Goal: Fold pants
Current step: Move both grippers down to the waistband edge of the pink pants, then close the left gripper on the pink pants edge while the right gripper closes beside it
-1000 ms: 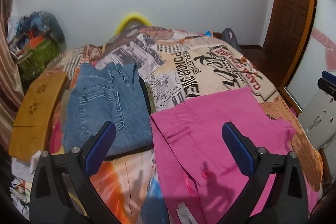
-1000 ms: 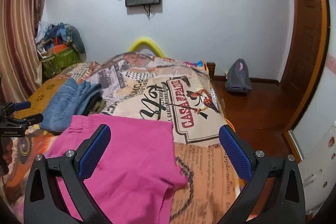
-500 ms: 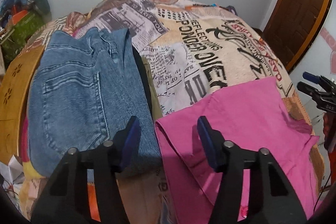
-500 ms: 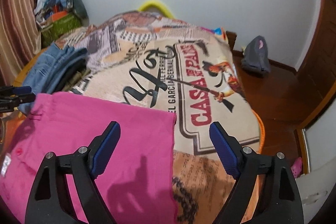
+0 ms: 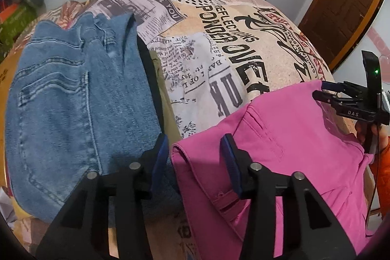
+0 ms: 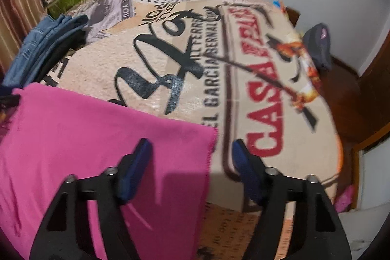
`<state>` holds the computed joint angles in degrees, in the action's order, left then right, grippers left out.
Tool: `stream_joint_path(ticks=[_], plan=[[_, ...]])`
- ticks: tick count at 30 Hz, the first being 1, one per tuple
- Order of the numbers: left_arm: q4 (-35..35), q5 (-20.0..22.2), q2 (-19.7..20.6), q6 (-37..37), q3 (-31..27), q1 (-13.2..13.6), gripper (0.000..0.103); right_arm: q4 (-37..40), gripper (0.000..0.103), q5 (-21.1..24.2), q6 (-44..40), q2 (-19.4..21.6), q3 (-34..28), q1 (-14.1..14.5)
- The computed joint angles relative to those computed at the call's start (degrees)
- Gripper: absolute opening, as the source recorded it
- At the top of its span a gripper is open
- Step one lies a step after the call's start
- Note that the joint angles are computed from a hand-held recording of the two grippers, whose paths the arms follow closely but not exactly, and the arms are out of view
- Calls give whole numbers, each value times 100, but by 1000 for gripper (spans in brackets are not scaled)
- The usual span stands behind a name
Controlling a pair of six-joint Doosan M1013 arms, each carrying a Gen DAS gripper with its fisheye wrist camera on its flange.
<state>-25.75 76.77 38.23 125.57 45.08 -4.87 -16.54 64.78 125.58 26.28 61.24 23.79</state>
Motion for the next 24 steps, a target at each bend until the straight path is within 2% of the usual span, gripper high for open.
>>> stream_joint_path(ticks=[3,5,7,11,15,24], plan=[[-68,95,47,-121,-51,16,36,38,47,-118,-46,-37,49,2],[-76,158,89,-244,-108,29,24,13,35,-149,-33,-49,67,7],[-156,284,143,-371,-201,59,20,-17,9,-161,-32,-46,55,14],[-257,253,87,-332,-214,90,12,-120,6,-174,109,-39,32,41],[-280,33,-51,-126,-193,85,11,-228,5,-366,261,-155,100,58],[-761,-157,-313,139,-357,172,11,-861,5,-596,615,-387,-107,238]])
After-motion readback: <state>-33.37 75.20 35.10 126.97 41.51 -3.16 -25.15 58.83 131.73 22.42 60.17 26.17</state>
